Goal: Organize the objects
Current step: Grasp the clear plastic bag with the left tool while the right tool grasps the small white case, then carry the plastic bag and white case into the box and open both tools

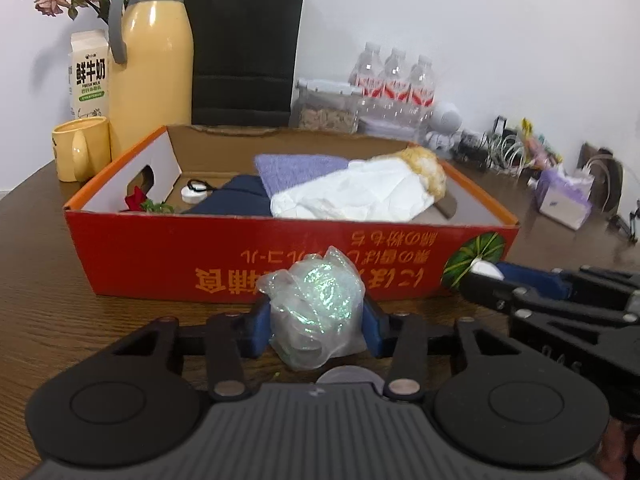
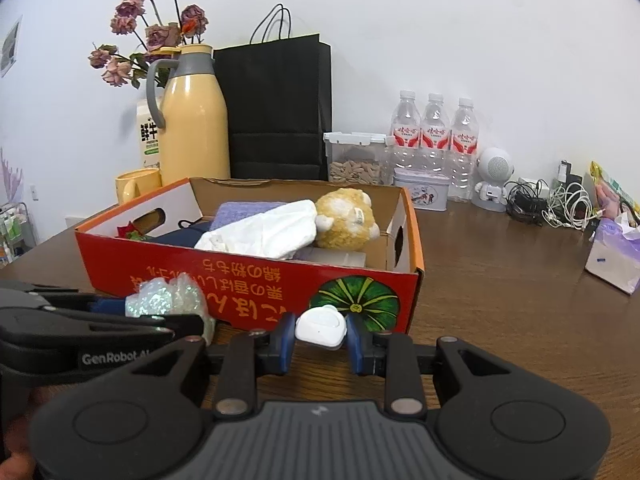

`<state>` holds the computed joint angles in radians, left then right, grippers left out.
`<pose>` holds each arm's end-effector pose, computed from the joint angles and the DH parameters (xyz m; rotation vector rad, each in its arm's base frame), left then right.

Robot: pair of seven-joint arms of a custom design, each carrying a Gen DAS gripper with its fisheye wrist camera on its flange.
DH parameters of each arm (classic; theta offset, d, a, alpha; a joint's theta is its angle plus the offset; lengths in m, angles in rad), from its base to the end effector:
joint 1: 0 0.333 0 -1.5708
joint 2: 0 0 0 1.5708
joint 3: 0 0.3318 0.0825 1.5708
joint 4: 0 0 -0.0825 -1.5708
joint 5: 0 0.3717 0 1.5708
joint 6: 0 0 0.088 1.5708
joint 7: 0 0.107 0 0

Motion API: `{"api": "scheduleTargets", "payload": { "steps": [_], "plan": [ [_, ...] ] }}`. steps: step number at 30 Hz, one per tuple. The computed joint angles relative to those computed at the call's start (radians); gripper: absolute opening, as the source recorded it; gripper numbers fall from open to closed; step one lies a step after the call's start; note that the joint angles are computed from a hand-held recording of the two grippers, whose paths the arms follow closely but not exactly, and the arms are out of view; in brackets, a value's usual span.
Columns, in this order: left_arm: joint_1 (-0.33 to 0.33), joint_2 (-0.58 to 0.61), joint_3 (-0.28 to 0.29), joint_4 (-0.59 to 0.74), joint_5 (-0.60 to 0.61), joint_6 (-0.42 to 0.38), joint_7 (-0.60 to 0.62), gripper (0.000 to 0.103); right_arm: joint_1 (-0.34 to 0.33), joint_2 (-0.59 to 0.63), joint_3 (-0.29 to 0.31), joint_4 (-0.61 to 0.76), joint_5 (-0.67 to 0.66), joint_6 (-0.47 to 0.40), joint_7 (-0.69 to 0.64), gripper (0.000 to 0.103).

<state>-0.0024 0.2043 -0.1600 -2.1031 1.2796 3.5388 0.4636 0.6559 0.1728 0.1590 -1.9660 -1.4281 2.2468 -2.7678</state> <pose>0.5251 -0.1997 0.4404 -1.2608 2.1037 -1.2644 0.4406 0.4201 0.4394 -1.4042 1.7274 -1.0640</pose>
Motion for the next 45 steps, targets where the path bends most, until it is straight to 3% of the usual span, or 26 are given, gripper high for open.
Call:
{"api": "scheduleTargets", "payload": {
  "steps": [13,18,24,33,38,39,42,45],
  "plan": [
    [-0.045,-0.060,0.040,-0.155,-0.355,0.082,0.329,0.045,0.019,-0.004,0.009,-0.006,-0.043,-0.028,0.010,0.026],
    [-0.015,-0.071,0.027,-0.147,-0.318,0.101,0.288,0.044,0.031,-0.018,0.015,-0.013,-0.108,-0.044,0.042,0.026],
    [-0.009,-0.087,0.042,-0.133,-0.366,0.163,0.325,0.045,0.021,-0.025,0.016,0.021,-0.149,-0.036,0.040,0.026],
    [-0.019,0.000,0.039,0.043,-0.432,0.085,0.336,0.045,-0.003,0.060,-0.030,0.177,-0.160,0.017,-0.046,0.026],
    [-0.046,0.092,0.034,0.167,-0.491,-0.001,0.333,0.045,-0.010,0.143,-0.079,0.293,-0.132,0.046,-0.077,0.026],
    [-0.044,0.115,0.024,0.198,-0.500,-0.029,0.319,0.045,-0.010,0.162,-0.091,0.320,-0.126,0.048,-0.076,0.026],
    [0.073,0.186,-0.116,0.293,-0.402,-0.112,0.232,0.045,-0.008,0.216,-0.127,0.387,-0.106,0.065,-0.069,0.026],
    [0.132,0.238,-0.202,0.351,-0.383,-0.171,0.249,0.045,-0.007,0.260,-0.158,0.434,-0.068,0.077,-0.093,0.026]
  ]
}}
